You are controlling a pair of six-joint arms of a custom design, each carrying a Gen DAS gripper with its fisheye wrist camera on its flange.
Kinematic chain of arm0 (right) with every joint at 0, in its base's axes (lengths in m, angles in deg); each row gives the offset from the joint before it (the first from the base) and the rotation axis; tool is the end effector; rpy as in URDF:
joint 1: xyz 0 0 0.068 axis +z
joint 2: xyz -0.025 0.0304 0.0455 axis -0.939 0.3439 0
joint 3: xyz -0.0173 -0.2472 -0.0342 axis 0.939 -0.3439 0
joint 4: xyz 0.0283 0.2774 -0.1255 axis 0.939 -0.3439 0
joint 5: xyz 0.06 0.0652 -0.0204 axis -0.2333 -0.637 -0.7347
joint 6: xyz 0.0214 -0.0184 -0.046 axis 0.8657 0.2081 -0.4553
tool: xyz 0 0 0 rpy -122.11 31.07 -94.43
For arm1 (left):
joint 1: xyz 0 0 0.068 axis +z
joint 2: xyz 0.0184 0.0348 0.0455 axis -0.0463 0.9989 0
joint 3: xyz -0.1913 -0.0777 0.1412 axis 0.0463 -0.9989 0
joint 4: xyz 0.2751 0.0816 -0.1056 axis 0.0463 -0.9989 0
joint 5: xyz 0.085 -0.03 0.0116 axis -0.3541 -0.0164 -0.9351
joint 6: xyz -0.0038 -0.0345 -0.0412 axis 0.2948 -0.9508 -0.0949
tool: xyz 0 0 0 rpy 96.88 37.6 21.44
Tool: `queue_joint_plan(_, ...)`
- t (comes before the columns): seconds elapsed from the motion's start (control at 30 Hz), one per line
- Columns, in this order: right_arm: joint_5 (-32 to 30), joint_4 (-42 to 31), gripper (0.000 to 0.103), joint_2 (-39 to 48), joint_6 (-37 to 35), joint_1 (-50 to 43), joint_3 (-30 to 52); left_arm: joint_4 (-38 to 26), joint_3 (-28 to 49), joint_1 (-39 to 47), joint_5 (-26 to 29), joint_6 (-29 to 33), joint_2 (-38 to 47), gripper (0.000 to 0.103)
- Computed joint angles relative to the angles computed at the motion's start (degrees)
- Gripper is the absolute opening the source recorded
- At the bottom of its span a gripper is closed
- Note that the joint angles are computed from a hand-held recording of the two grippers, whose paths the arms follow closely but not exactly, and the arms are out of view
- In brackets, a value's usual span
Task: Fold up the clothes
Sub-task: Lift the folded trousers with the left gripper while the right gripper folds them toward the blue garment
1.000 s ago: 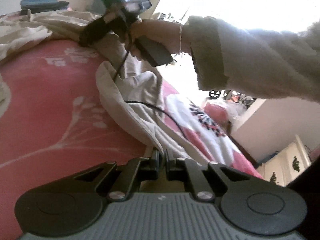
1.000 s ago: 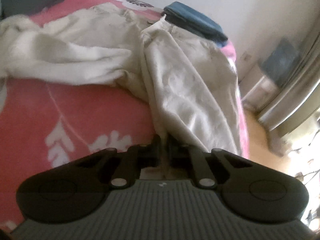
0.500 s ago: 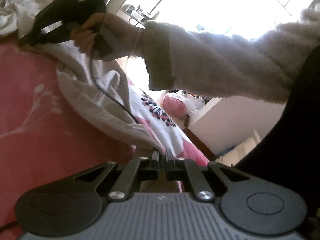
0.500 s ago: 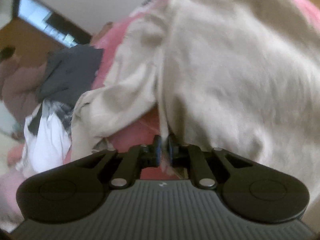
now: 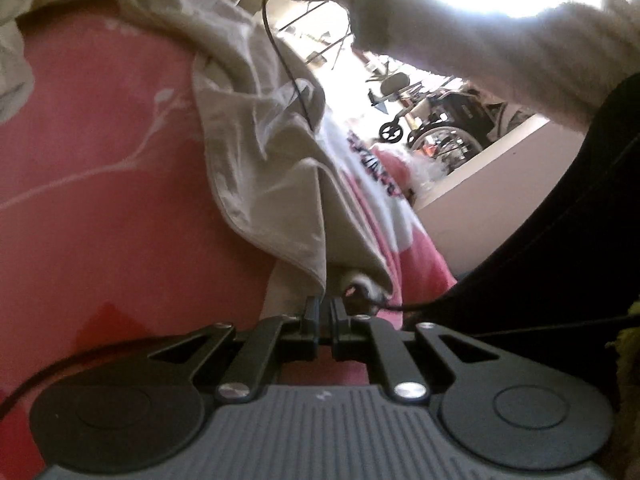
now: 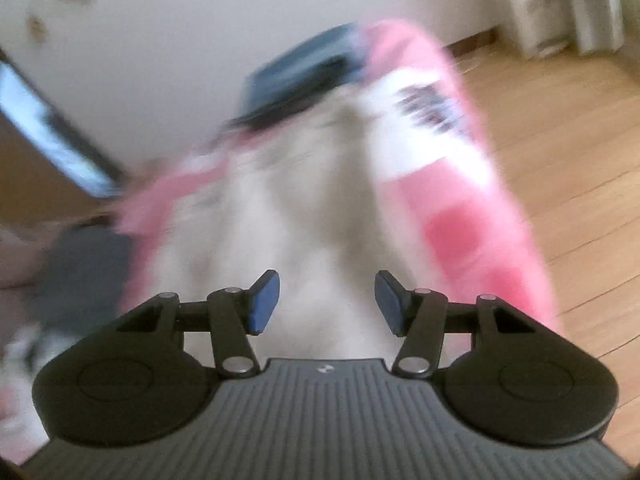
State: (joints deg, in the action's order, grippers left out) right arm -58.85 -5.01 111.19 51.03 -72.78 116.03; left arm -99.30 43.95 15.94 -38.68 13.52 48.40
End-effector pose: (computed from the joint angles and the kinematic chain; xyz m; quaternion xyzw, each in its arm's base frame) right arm 0.4336 -0.0150 0.1714 0.2281 0.8843 0.1814 0.3648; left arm 0.2034 0.0465 0.1412 0.4270 0.8075 -0.4028 0.0587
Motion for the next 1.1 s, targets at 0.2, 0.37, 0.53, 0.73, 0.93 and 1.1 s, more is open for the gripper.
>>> queue_joint_plan(0.2,4.16,3.64,0.003,8.0,2.75,0.12,3.87,2.28,-0.5,-1.02,-0.63,-6.14,-0.69,0.006)
queue_joint_plan(0.37,5.59,10.83,0.004,7.56,4.89,-1.07,-0.64,4.21,-0.79,-0.82,-2.28,-9.51,-1.05,0.006)
queue_joint_plan(0.53,4.35,17.88,0.017,5.81,7.24,-1.89,-3.61,5.63,0.56,-0.49,-3.12,-14.1,0.58,0.007)
queue_joint_plan(0.73,4.65,9.56,0.053,15.88,3.36,-3.15,12.06,8.65,-0.48,-1.96,-2.48,-20.76,-1.96,0.019)
queue_joint_plan(0.93,-0.2,5.14,0.046,26.89,4.26,-4.37,26.24,9.33,-1.09,0.17,-2.86,-25.16,-5.2,0.023)
queue_joint_plan(1.1,-1.88,6.57,0.001,30.5,5.13,-4.91,30.91,9.61,-2.99,0.23,-3.45,-28.26,-9.03,0.023)
